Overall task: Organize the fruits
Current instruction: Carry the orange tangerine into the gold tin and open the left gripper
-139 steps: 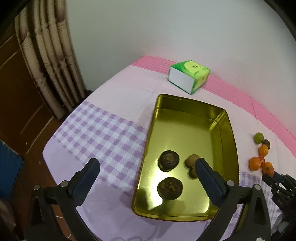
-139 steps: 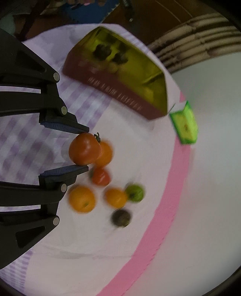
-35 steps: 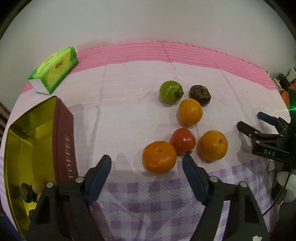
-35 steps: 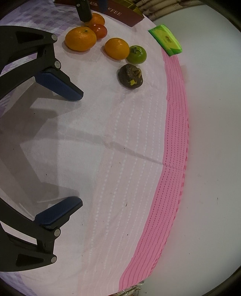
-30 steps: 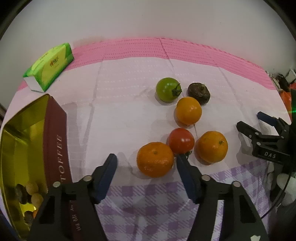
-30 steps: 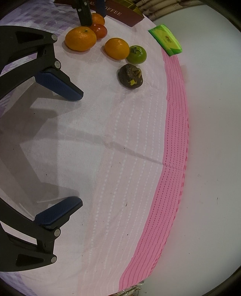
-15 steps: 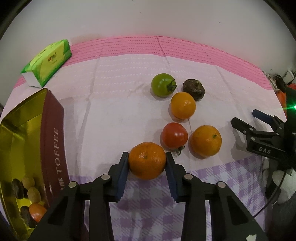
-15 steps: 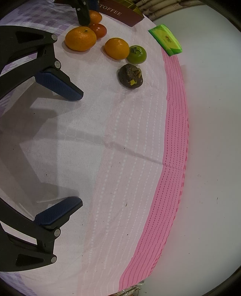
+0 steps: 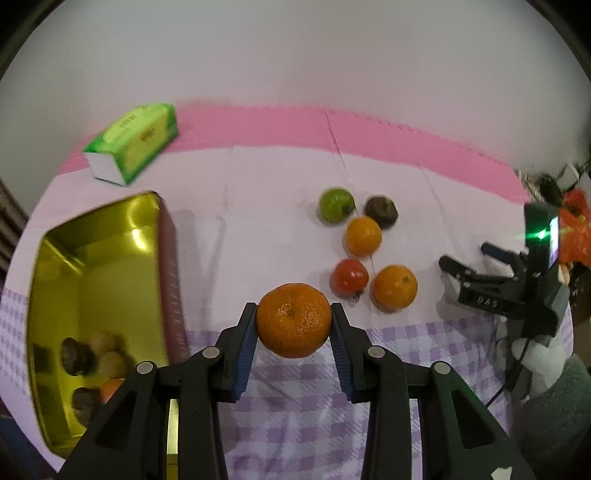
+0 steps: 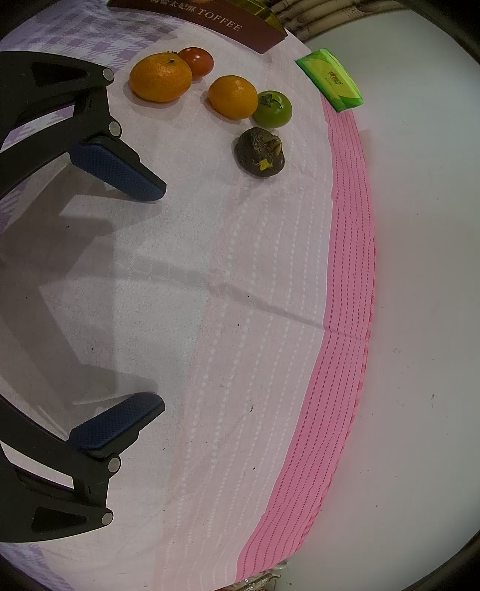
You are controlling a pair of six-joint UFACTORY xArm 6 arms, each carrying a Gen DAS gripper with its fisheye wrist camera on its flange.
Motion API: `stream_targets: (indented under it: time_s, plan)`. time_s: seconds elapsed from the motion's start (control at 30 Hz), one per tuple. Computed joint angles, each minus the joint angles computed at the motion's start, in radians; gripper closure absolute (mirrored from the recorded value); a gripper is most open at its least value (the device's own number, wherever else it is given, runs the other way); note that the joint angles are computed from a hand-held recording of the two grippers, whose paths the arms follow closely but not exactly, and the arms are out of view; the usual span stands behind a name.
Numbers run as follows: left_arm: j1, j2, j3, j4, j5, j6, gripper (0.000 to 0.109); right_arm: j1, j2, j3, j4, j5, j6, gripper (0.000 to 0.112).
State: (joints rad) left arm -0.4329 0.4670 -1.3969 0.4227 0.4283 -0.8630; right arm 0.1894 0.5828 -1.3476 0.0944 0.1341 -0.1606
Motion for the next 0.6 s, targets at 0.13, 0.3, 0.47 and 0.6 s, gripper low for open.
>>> stream_targets:
  time_s: [0.13,0.3,0.47,0.6]
  plan:
    - [0.021,-0.074,0.063,0.082,-0.006,-0.099,0.074,0.000,0.000,0.000,0.000,0.000,0.000,0.009]
    - [0.054,-0.169,0.163,0.139,0.016,-0.182,0.074,0.000,0.000,0.000,-0.001,0.000,0.001,0.009]
    - [0.079,-0.235,0.269,0.099,0.020,-0.186,0.074,0.000,0.000,0.001,-0.003,-0.001,0.003,0.009]
    - [0.087,-0.270,0.338,0.072,0.021,-0.192,0.074,0.000,-0.001,0.001,-0.004,-0.001,0.004,0.009]
